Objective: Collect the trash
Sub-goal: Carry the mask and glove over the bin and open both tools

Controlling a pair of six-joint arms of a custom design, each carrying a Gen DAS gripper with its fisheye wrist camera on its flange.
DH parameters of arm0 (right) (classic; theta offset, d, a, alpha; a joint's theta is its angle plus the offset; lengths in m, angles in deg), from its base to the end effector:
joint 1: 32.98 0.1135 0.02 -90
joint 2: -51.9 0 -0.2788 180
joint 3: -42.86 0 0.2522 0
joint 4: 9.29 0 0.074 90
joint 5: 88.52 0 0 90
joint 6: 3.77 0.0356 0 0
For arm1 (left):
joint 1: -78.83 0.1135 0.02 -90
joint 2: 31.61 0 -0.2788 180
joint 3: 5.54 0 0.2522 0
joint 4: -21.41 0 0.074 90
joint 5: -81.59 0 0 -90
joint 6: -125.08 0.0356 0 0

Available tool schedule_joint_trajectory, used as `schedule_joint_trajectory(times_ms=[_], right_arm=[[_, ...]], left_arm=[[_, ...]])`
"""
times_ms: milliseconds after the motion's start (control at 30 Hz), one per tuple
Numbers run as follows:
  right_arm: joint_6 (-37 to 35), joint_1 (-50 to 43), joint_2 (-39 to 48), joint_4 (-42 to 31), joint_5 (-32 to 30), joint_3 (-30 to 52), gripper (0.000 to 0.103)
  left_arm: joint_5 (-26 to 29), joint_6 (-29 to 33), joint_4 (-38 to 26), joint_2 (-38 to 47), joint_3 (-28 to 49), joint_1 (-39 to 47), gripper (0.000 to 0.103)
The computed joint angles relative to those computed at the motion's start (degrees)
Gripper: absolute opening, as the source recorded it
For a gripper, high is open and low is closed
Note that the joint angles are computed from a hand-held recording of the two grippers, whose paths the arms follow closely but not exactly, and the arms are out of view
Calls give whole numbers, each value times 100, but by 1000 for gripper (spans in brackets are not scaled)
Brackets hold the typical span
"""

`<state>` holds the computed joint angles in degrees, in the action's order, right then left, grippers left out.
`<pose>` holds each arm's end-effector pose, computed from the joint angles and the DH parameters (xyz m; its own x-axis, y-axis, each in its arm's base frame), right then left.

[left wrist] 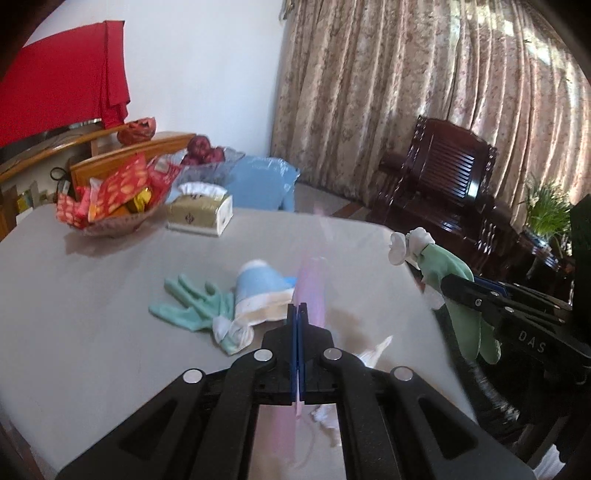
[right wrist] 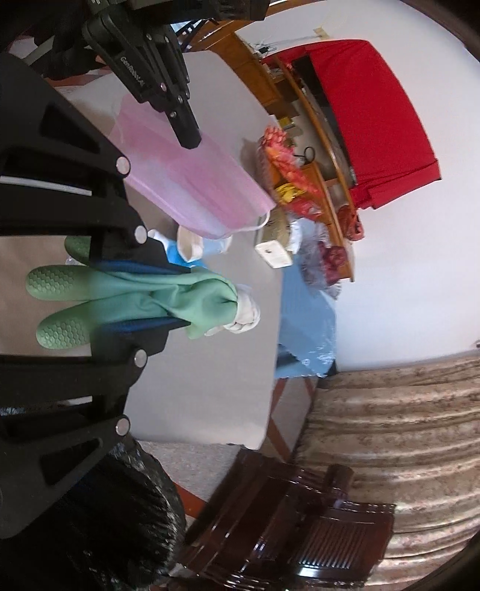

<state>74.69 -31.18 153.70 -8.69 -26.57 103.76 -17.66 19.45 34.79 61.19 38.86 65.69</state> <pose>0.3473 0.0277 0.1531 -0.5561 -0.1941 -0.8081 -0.5077 0.8492 0.1454 0.2841 -0.0605 0.1407 -0.5641 -0.1414 -0.8135 -0.0579 0.9896 -0.1318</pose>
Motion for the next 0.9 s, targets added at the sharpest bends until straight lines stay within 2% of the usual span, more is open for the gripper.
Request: schedule_joint_trajectory(times_ms=[433, 900], right_arm=[[-197, -949, -1113, -262, -547, -402, 20], [-768, -2722, -1259, -507, -1192, -388, 20]], left_arm=[[-297, -73, -517, -531, 403, -888, 0], [-504, 83, -520, 331, 1551, -2202, 0]])
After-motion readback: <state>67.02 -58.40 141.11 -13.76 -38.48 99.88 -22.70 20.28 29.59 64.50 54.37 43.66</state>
